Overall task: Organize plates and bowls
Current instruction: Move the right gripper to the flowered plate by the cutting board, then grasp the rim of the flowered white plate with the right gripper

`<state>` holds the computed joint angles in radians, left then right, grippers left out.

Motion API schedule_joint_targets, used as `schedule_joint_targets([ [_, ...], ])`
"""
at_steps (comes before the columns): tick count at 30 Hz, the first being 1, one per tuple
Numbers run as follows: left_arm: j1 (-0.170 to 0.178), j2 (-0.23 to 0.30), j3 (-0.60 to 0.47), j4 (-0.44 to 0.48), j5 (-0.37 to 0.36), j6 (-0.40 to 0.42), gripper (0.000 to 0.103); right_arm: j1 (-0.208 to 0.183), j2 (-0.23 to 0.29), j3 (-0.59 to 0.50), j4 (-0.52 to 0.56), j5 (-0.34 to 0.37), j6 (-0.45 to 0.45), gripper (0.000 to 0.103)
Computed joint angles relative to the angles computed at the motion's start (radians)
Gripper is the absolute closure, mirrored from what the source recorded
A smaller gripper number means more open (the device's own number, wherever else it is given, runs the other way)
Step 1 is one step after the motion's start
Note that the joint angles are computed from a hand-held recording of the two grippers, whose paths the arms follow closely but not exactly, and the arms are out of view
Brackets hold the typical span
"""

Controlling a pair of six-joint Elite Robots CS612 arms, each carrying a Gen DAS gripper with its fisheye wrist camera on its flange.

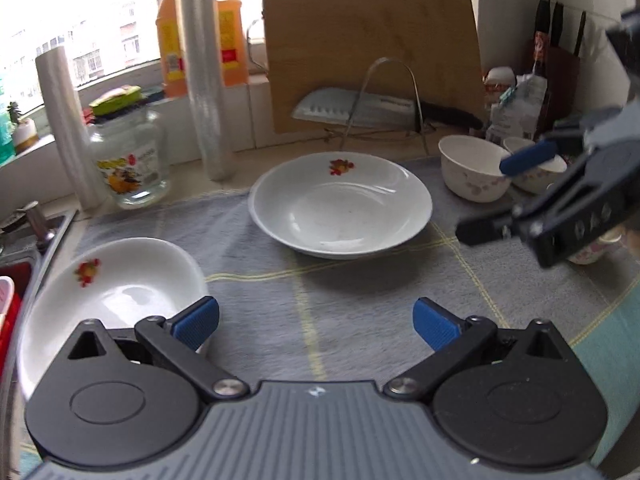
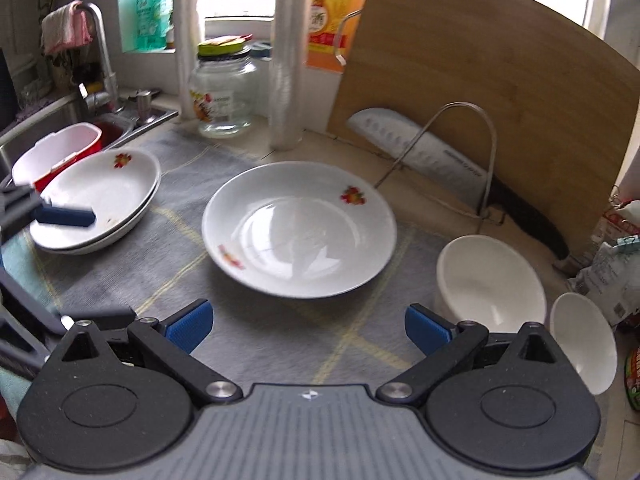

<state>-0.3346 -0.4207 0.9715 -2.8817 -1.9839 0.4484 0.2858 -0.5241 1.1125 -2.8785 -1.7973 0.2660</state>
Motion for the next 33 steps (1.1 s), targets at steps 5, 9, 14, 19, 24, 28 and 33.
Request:
schedule_joint_targets([
  [5, -0.025, 0.032, -0.038, 0.011, 0.019, -0.013, 0.001, -0.012, 0.0, -0.006, 0.001, -0.007, 0.012, 0.0],
  [9, -0.042, 0.067, -0.096, 0.065, 0.042, -0.009, 0.001, -0.018, 0.006, -0.024, 0.026, 0.002, -0.007, 0.0],
  [14, -0.051, 0.105, -0.159, 0.121, 0.054, -0.025, 0.0, -0.031, 0.021, -0.061, 0.053, 0.034, -0.023, 0.0],
  [19, -0.05, 0.13, -0.198, 0.105, 0.031, -0.037, 0.0, -0.048, 0.047, -0.122, 0.099, 0.083, -0.06, 0.0],
  [24, -0.051, 0.153, -0.229, 0.078, 0.022, -0.059, 0.0, -0.062, 0.087, -0.203, 0.15, 0.12, -0.105, 0.0],
  [28, -0.047, 0.173, -0.259, 0.068, -0.003, -0.055, 0.0, -0.074, 0.121, -0.272, 0.2, 0.153, -0.144, 0.0],
  [33, -0.045, 0.178, -0.27, 0.077, -0.01, -0.049, 0.0, -0.088, 0.166, -0.356, 0.26, 0.202, -0.19, 0.0],
])
